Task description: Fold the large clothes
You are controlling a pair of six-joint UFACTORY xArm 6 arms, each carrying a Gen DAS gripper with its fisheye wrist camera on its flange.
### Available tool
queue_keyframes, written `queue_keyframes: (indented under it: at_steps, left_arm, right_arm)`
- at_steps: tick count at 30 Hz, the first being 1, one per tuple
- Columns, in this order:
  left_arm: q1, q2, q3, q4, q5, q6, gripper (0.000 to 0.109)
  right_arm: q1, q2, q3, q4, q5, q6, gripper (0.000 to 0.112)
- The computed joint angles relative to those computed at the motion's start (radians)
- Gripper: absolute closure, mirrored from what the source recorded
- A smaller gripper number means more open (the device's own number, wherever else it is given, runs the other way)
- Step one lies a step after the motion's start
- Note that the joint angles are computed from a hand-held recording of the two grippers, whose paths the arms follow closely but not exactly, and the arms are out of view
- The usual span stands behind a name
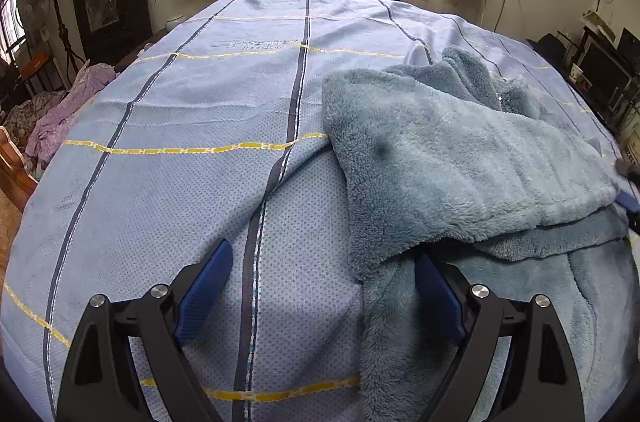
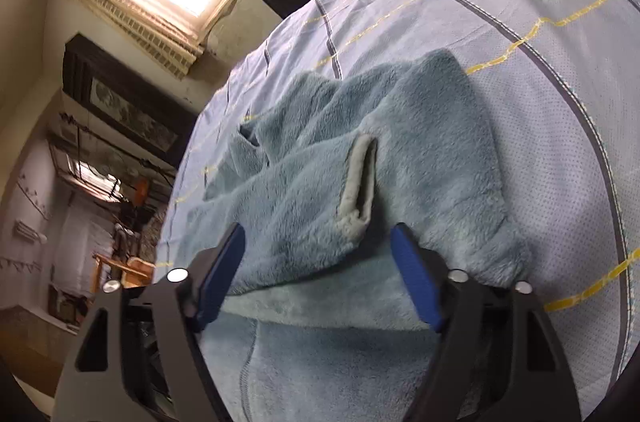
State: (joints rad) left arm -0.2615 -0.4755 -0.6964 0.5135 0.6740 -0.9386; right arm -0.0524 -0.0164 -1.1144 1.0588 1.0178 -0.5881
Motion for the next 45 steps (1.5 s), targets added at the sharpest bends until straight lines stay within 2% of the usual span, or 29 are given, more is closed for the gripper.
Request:
queue_keyframes:
  at_steps: [1,2,3,7,9,11,13,15,17,20,23,26,28,29,33,36,40,42,45]
  left_arm:
    - [0.003,-0.004,0.005,-0.004,-0.007,0.001,0.019]
    - [0.004,-0.006,0.007,-0.007,-0.012,0.002,0.019]
    - [0.004,-0.005,0.007,-0.006,-0.012,0.002,0.019]
    - [-0.005,0.003,-0.004,0.006,0.011,0.000,0.019]
    - [-0.005,-0.007,0.001,0.011,0.018,-0.005,0.020]
    - [-0.014,-0.040,0.010,0.027,0.032,-0.022,0.024]
    - [-0.023,-0.074,0.007,0.038,0.017,-0.026,0.028]
    - [-0.042,-0.087,-0.019,0.084,-0.012,-0.044,0.028]
    - [-0.060,-0.045,-0.078,0.081,-0.040,-0.013,0.028]
    - [-0.070,0.070,-0.166,-0.019,-0.087,0.084,0.028]
    - [-0.086,0.188,-0.239,0.024,-0.056,0.076,0.028]
    - [-0.076,0.251,-0.241,-0.002,-0.055,0.082,0.026]
    - [-0.051,0.247,-0.203,-0.032,-0.114,0.090,0.024]
    - [-0.046,0.238,-0.195,-0.047,-0.124,0.102,0.024]
    - [-0.038,0.215,-0.171,-0.064,-0.148,0.114,0.024]
    - [-0.039,0.148,-0.136,-0.061,-0.168,0.117,0.025]
    - [-0.045,0.126,-0.127,-0.098,-0.163,0.138,0.025]
    - [-0.053,0.159,-0.137,-0.115,-0.137,0.170,0.025]
    - [-0.067,0.177,-0.146,-0.050,-0.112,0.139,0.023]
  right_arm:
    - [0.002,0.006,-0.010,-0.005,-0.004,0.001,0.091]
    - [0.012,0.008,-0.020,-0.029,-0.023,-0.001,0.101]
    - [0.023,0.001,-0.020,-0.050,-0.048,-0.010,0.101]
    - [0.068,0.001,-0.015,-0.252,-0.138,0.074,0.098]
    - [0.050,0.012,-0.007,-0.223,-0.124,0.038,0.097]
    - [0.034,-0.006,-0.003,-0.214,-0.107,0.036,0.086]
    - [0.023,-0.063,0.038,-0.176,-0.152,0.007,0.074]
    - [0.037,-0.116,0.062,-0.172,-0.213,-0.043,0.074]
    - [0.057,-0.124,0.045,-0.174,-0.218,-0.076,0.074]
    - [0.111,-0.107,0.020,-0.212,-0.238,-0.059,0.074]
    - [0.164,-0.076,0.014,-0.250,-0.289,-0.035,0.074]
    - [0.187,-0.036,0.013,-0.300,-0.310,0.005,0.074]
    - [0.185,0.014,0.002,-0.335,-0.295,0.027,0.079]
    - [0.185,0.018,0.007,-0.299,-0.303,-0.010,0.079]
    - [0.192,0.014,0.011,-0.316,-0.314,-0.024,0.079]
    - [0.164,-0.010,0.009,-0.266,-0.269,-0.062,0.078]
    - [0.126,-0.069,0.016,-0.189,-0.214,-0.114,0.076]
    - [0.122,-0.079,0.026,-0.207,-0.199,-0.099,0.076]
    - [0.140,-0.070,0.047,-0.292,-0.189,-0.058,0.077]
